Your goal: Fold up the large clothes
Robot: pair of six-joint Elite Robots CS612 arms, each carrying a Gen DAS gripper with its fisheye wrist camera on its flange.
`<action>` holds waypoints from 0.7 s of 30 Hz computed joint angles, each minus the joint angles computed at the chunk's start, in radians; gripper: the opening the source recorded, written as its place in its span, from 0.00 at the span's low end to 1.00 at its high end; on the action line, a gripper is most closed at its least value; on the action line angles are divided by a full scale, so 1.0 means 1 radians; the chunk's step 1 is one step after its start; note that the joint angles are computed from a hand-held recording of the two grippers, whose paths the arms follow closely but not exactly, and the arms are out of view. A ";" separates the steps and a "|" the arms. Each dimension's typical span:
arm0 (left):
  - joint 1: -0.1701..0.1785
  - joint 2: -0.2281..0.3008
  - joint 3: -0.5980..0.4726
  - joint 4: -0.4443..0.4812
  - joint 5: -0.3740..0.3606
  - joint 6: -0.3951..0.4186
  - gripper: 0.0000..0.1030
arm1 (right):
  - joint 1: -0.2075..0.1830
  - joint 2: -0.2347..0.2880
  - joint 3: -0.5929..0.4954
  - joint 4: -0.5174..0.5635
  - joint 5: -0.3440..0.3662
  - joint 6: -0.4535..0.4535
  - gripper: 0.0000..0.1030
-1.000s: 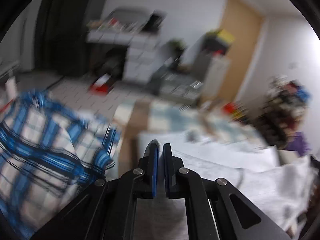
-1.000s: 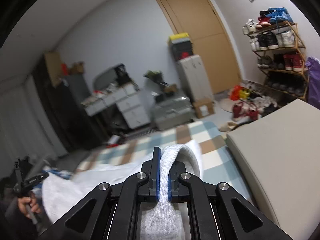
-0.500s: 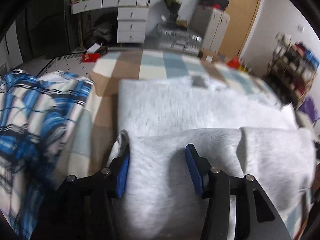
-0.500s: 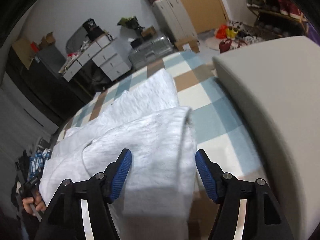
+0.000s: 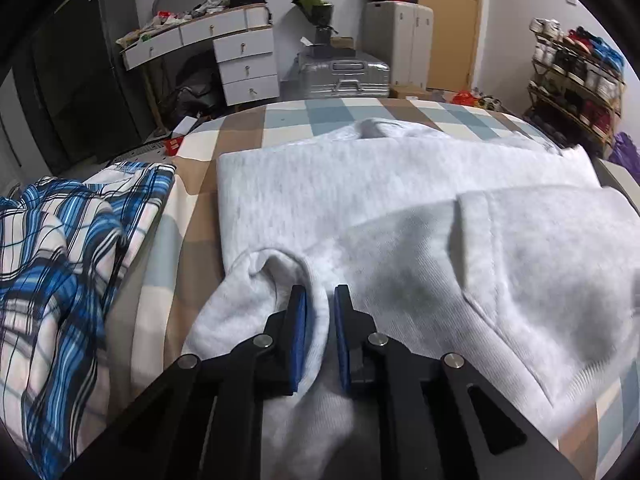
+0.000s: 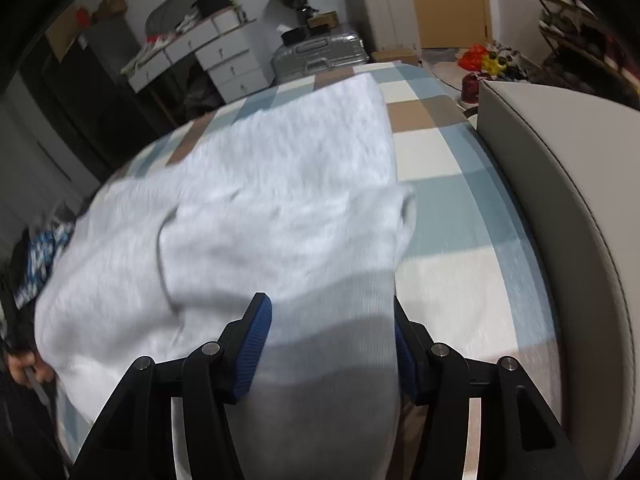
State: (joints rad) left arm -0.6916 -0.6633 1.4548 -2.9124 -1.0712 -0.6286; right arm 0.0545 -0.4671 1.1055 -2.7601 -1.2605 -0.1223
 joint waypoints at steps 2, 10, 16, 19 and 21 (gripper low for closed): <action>-0.010 -0.012 0.028 -0.021 0.001 0.020 0.07 | 0.002 -0.016 0.036 -0.019 -0.004 -0.013 0.53; -0.048 -0.072 0.160 -0.114 -0.021 0.016 0.07 | -0.008 -0.112 0.235 -0.088 0.017 -0.053 0.53; -0.069 -0.117 0.280 -0.316 -0.062 0.001 0.43 | -0.032 -0.184 0.413 -0.235 0.064 0.041 0.59; -0.071 -0.125 0.330 -0.471 -0.065 -0.042 0.60 | -0.049 -0.212 0.497 -0.371 0.100 0.115 0.64; -0.073 -0.133 0.352 -0.481 -0.071 -0.085 0.60 | -0.061 -0.226 0.546 -0.444 0.139 0.157 0.71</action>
State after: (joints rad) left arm -0.7651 -0.7960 1.8063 -3.3937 -1.1426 -0.7141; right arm -0.0067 -0.6933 1.6512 -3.2037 -1.1211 0.0347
